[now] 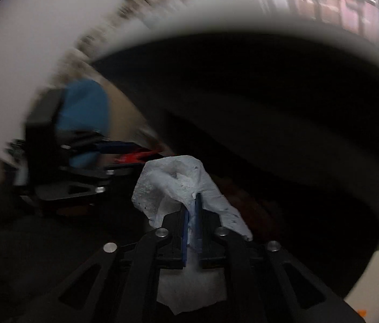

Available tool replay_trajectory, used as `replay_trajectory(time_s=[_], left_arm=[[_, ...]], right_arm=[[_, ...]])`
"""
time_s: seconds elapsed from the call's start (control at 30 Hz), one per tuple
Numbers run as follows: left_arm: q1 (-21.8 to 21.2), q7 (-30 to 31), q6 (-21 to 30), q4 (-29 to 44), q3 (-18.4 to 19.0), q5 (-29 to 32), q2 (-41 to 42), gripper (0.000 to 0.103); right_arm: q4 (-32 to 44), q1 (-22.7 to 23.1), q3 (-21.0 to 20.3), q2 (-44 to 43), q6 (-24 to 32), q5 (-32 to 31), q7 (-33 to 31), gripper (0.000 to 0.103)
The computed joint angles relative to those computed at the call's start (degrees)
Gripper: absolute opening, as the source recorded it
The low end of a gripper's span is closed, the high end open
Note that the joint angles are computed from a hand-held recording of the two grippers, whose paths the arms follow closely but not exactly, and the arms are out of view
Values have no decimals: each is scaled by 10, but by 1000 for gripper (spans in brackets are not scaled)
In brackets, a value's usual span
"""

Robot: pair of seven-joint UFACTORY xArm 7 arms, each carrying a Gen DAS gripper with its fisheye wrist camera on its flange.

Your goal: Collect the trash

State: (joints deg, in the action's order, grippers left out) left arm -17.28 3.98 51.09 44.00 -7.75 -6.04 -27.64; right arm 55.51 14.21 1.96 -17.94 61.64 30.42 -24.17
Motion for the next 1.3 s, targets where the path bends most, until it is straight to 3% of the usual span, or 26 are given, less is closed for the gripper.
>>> replay_trajectory(time_s=[0.03,0.07,0.13,0.23,0.37,0.5,0.57,0.7,0.83,0.87,0.97,1.1,1.3], left_arm=[[4,0,-16,-12,-6,13,32,82],[8,-7,-30,-18,-11,22,52,86],[19,-39,-44,-28,-24,55,90,86],[14,-43,-19,-29,-14,49,120,86],[9,-19,-7,-47,5,27,70,86],[19,-8,2,-27,25,-1,28,86],[26,-10,11,-14,33,-15,-7,86],[54,-52,32,41,20,9,-60,86],[83,-105,34,157,9,33,-51,91],[95,-125,23,203,2,45,-33,91],[120,-171,-23,292,-20,88,20,94],[145,-252,-62,412,-58,185,127,94],[103,-315,-24,609,-64,299,315,94]], right_arm=[[-6,1,7,22,-10,-11,0,60],[-22,0,23,43,-42,-36,14,69],[-26,0,34,73,-49,-73,36,68],[-26,-2,29,73,-44,-67,46,67],[-25,-1,15,26,-35,-51,16,79],[-28,1,-11,-27,-5,0,-13,80],[4,9,-24,-29,19,46,-14,80],[84,7,-39,-57,38,80,-15,80],[204,-3,-39,-31,-18,80,7,89],[242,-16,-27,-17,-65,66,29,98],[316,-49,12,26,-187,-39,106,98],[387,-71,47,98,-282,-199,223,98],[486,-44,42,217,-269,-382,391,98]])
